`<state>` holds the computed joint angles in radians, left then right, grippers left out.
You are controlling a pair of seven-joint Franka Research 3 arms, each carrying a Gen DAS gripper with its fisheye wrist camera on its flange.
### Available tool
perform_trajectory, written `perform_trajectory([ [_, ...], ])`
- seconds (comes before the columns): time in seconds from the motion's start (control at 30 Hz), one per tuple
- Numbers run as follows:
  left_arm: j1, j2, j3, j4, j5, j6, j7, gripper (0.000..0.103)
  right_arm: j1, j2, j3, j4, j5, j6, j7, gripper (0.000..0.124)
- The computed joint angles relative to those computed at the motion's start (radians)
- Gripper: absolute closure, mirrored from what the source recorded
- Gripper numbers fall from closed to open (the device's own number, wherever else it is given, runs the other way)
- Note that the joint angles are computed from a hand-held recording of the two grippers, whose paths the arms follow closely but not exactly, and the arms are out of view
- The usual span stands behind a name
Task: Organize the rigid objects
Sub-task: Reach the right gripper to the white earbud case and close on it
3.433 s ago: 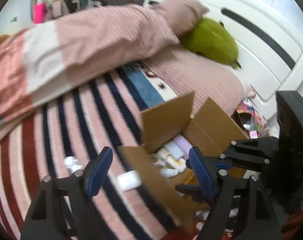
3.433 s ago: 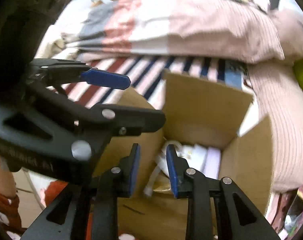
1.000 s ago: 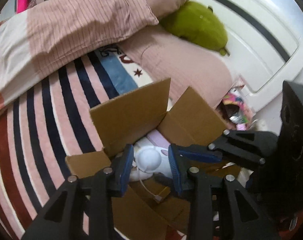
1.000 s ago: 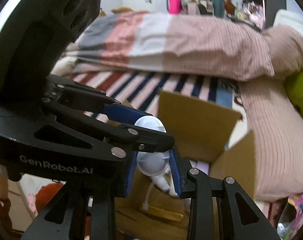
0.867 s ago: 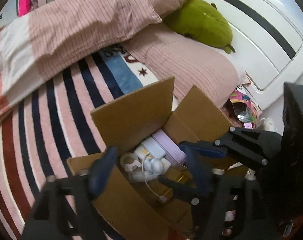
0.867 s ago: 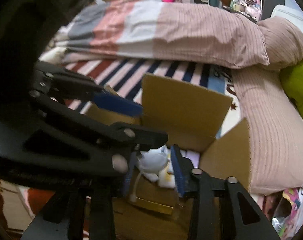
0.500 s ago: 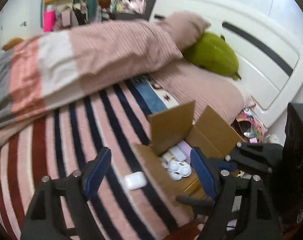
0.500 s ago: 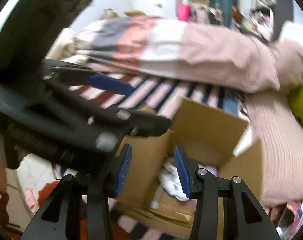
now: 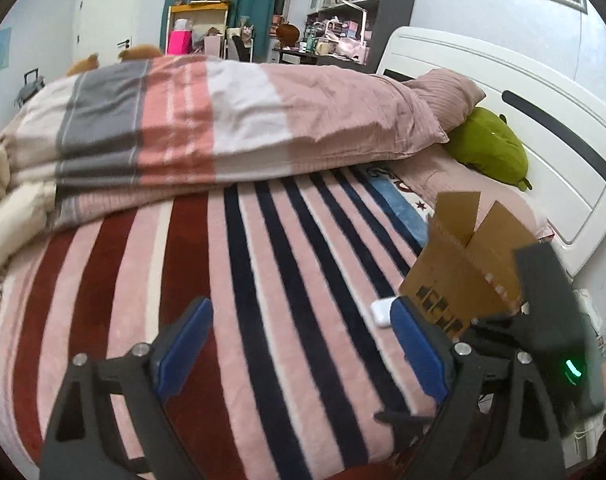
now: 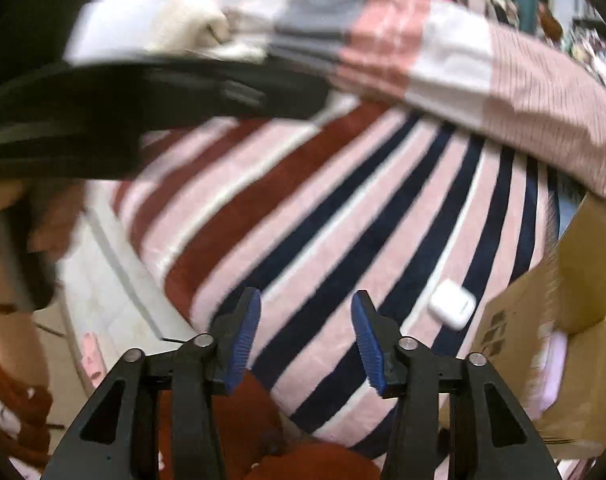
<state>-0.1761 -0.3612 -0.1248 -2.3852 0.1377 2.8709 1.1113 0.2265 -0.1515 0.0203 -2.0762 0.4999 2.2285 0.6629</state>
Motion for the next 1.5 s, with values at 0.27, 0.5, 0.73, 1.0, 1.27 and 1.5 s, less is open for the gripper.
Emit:
perform_trajectory([
  [0.27,0.032,-0.009,0.001,-0.152,-0.021,0.139,-0.039,0.014,-0.002,0.197,0.027,0.059,-0.357,0.156,0.42,0.055],
  [0.5,-0.024,0.009,0.062,-0.202,-0.05,0.198,-0.037,0.014,0.004,0.323,0.003,0.155,-0.447,0.136,0.562,0.054],
  [0.73,-0.018,0.006,0.062,-0.214,-0.043,0.203,-0.044,0.014,0.0,0.362,-0.006,0.172,-0.43,0.236,0.603,0.056],
  [1.0,-0.005,0.011,0.053,-0.203,-0.034,0.191,-0.057,0.014,-0.009,0.438,-0.008,0.231,-0.366,0.328,0.624,0.054],
  [1.27,-0.002,0.018,0.05,-0.189,-0.027,0.171,-0.066,0.014,-0.018,0.435,0.034,0.203,-0.333,0.411,0.547,0.084],
  [1.5,-0.005,0.027,0.045,-0.172,-0.032,0.148,-0.064,0.014,0.011,0.39,0.036,0.172,-0.3,0.312,0.381,0.076],
])
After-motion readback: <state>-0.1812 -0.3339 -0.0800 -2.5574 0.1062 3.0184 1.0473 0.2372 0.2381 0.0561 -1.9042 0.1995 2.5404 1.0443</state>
